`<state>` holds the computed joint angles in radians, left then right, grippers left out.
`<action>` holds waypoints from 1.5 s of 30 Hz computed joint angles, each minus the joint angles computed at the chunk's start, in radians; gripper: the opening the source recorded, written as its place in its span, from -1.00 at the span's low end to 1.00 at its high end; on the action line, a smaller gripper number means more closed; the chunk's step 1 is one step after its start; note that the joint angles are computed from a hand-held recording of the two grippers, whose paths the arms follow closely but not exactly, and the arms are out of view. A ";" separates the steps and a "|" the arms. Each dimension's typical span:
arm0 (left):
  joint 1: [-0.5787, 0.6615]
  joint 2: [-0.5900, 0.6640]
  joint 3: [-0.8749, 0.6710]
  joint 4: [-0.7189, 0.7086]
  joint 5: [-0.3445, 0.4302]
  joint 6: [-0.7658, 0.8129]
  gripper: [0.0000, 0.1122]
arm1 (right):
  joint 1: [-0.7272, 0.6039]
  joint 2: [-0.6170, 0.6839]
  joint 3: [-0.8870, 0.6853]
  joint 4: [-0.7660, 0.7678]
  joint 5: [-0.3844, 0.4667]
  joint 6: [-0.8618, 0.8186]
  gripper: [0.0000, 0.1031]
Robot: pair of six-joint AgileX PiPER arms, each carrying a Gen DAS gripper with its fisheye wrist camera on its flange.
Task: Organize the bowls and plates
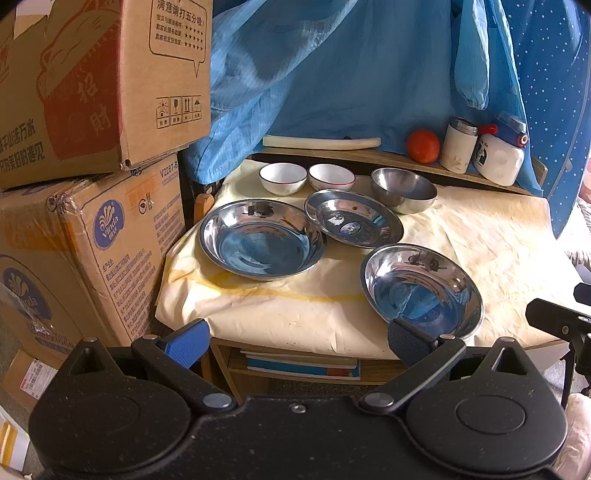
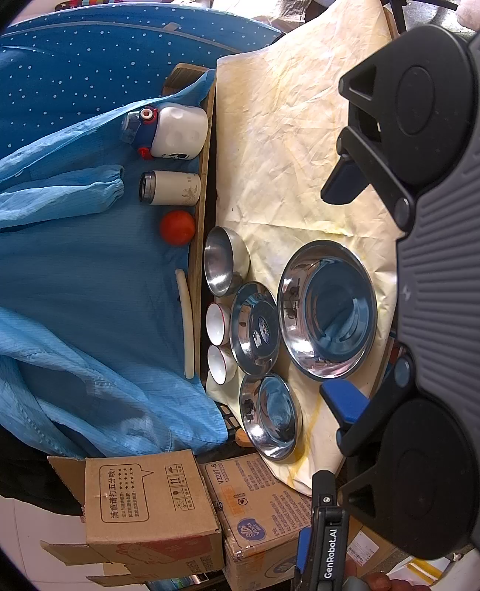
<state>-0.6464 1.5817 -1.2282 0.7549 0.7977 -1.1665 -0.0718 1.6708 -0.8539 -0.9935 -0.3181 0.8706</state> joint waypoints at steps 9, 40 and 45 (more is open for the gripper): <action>0.004 -0.001 0.001 -0.002 -0.004 0.004 0.82 | -0.001 -0.004 0.003 -0.002 0.000 0.002 0.99; -0.002 -0.006 -0.003 0.002 0.007 -0.004 0.82 | -0.004 -0.015 0.012 -0.009 -0.004 0.004 0.99; 0.000 -0.010 0.000 -0.004 0.000 -0.007 0.82 | -0.009 -0.014 0.012 -0.013 -0.007 0.006 0.99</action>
<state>-0.6463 1.5713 -1.2284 0.7513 0.7974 -1.1731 -0.0804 1.6568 -0.8422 -1.0063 -0.3254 0.8762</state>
